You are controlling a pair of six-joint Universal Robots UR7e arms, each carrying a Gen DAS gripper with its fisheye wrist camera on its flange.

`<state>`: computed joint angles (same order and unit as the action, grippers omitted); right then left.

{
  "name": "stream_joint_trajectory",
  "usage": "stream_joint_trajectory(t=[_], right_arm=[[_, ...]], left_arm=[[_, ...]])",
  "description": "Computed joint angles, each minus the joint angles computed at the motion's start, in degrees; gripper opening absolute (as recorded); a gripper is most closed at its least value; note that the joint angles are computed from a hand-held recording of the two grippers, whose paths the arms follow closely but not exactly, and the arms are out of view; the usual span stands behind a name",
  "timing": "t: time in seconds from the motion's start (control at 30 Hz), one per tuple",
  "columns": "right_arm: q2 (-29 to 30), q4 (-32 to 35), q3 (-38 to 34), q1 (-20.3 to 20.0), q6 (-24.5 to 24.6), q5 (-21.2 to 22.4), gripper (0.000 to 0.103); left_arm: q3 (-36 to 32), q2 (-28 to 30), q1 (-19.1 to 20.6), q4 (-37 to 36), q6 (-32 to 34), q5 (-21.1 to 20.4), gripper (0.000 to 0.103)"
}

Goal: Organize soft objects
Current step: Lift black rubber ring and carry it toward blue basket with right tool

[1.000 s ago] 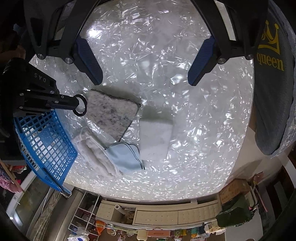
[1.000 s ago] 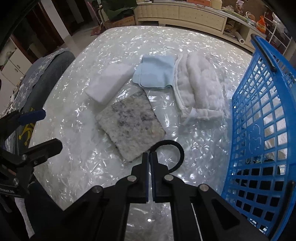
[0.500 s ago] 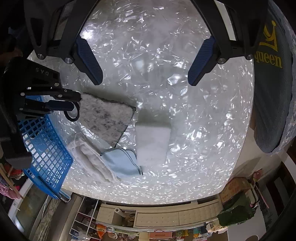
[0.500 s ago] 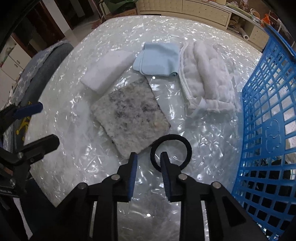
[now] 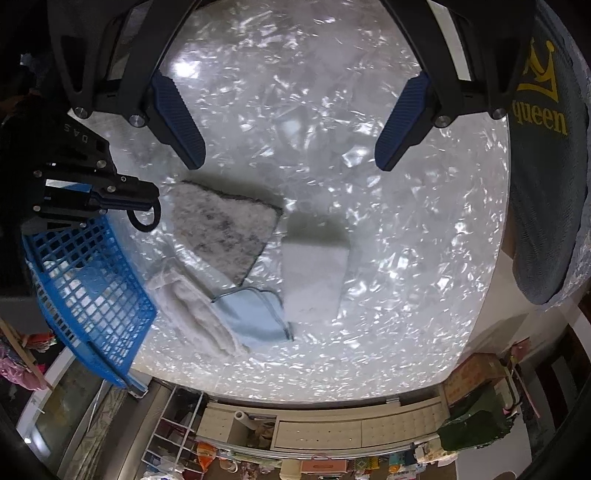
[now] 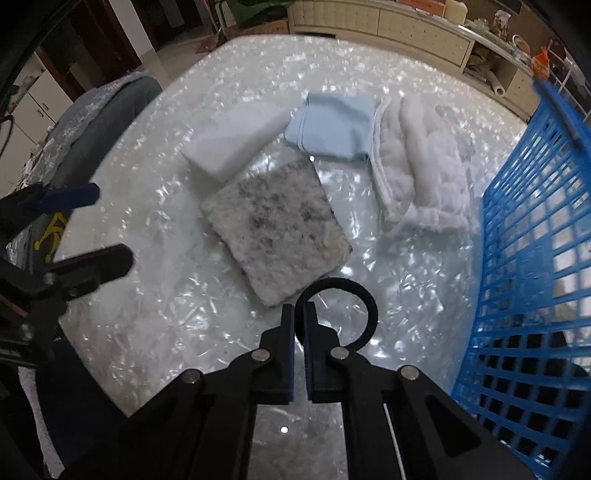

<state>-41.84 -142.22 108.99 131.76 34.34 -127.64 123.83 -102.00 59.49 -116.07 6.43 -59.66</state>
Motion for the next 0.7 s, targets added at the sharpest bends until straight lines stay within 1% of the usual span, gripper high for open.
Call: stream_joint_trajectory(t=[0.17,0.23,0.33,0.47,0.6,0.67,0.7], right_arm=[[-3.1,0.5,0.0,1.6,-0.6,-0.5,0.004],[-4.2,0.7,-0.2,2.5,-0.6,-0.8,0.004],[-6.3,1.0,-0.3,3.7,-0.9,-1.1,0.004],[-8.5,1.4,-0.4,5.2,-1.0,-3.2,0.004],[-12.5,2.9,0.9,6.5,-0.2,-6.4,0.004],[-14.6,4.6,1.4,6.9,1.2,-7.8,0.004],[-15.4,5.7,1.5,7.2,2.2,-8.4,0.004]], left_arm=[[-0.9,-0.8,-1.7,2.4,-0.5,-2.2,0.092],[-1.0,-0.9,-2.8,2.9,-0.7,-2.0,0.092],[-1.2,-0.4,-4.4,3.6,-2.3,-0.1,0.092],[-1.9,0.5,-4.9,4.2,-2.4,-1.4,0.092],[-1.8,1.4,-5.7,4.1,-2.3,-2.2,0.092],[-1.8,1.7,-5.5,3.1,-2.2,-4.0,0.092],[-2.1,2.1,-5.0,2.8,-2.2,-5.9,0.092]])
